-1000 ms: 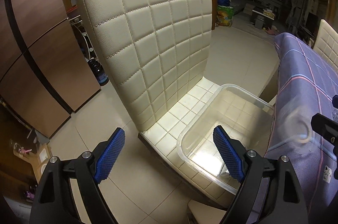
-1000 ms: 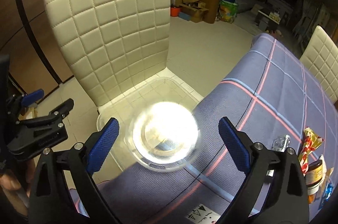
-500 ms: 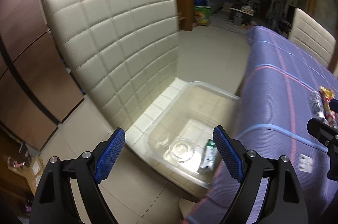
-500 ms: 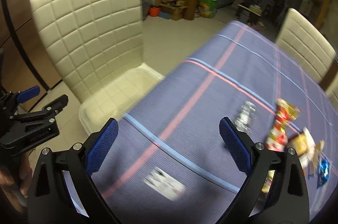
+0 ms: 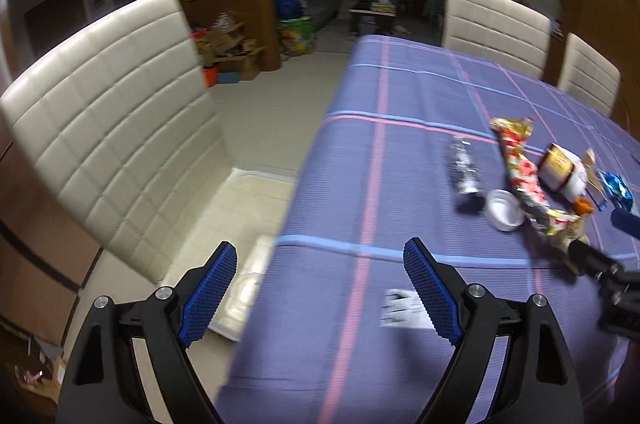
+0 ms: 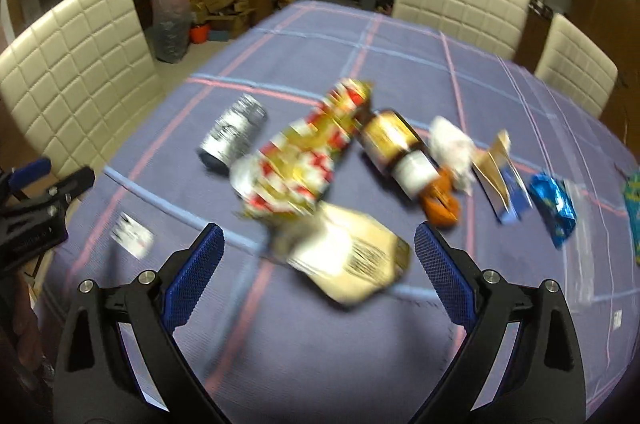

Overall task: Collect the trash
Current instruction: 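Grasp the foil tube with the left tool while the right tool grasps the cream snack bag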

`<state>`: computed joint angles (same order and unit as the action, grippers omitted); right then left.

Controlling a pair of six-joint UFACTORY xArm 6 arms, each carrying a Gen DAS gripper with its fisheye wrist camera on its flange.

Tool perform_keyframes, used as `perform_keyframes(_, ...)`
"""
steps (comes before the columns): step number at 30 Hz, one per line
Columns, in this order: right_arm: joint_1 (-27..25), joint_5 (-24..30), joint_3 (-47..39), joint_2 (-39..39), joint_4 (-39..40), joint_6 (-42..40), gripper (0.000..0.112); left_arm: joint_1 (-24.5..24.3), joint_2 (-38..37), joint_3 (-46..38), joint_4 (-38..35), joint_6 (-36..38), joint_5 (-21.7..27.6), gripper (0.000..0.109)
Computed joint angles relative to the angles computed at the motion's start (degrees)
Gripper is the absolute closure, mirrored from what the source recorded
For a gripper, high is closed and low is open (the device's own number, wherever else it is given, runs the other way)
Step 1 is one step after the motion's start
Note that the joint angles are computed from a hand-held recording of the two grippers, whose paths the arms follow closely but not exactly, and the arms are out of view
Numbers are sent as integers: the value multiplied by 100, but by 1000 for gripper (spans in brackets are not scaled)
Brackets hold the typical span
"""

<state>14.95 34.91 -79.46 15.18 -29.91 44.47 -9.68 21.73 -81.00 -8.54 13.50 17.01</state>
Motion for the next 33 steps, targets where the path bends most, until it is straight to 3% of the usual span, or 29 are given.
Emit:
perform_keyframes(7,-294,-275,311,5,361,-334,22,-355,277,-445,436,-214,209,25)
perform_keyframes(12,-409,-312,124,295,926,-833,34,-564,713,-1164,670,-332,543,25)
perform_keyframes(15,-458,-379,46,415,948,-885,42,-660,1045,-1646,1043,-586,724,25)
perform_keyframes(17,-486,-337,-23,486,828,-839,53,-706,1309,-2036,1145,-651,906,25)
perform_keyframes(19,-539,-417,-46,529,936,-894,54,-732,1597,-2470,1237,-720,1159,25)
perform_keyframes(27,-691,-521,-25,530,831,-607,59,-751,2277,-3420,829,-412,1819,26)
perform_keyframes(31,-677,-494,-61,562,692,-514,59,-678,2335,-3575,247,-87,2103,42)
perform_keyframes(33,-674,-484,-57,555,710,-514,59,-639,2245,-3475,78,-13,2133,59)
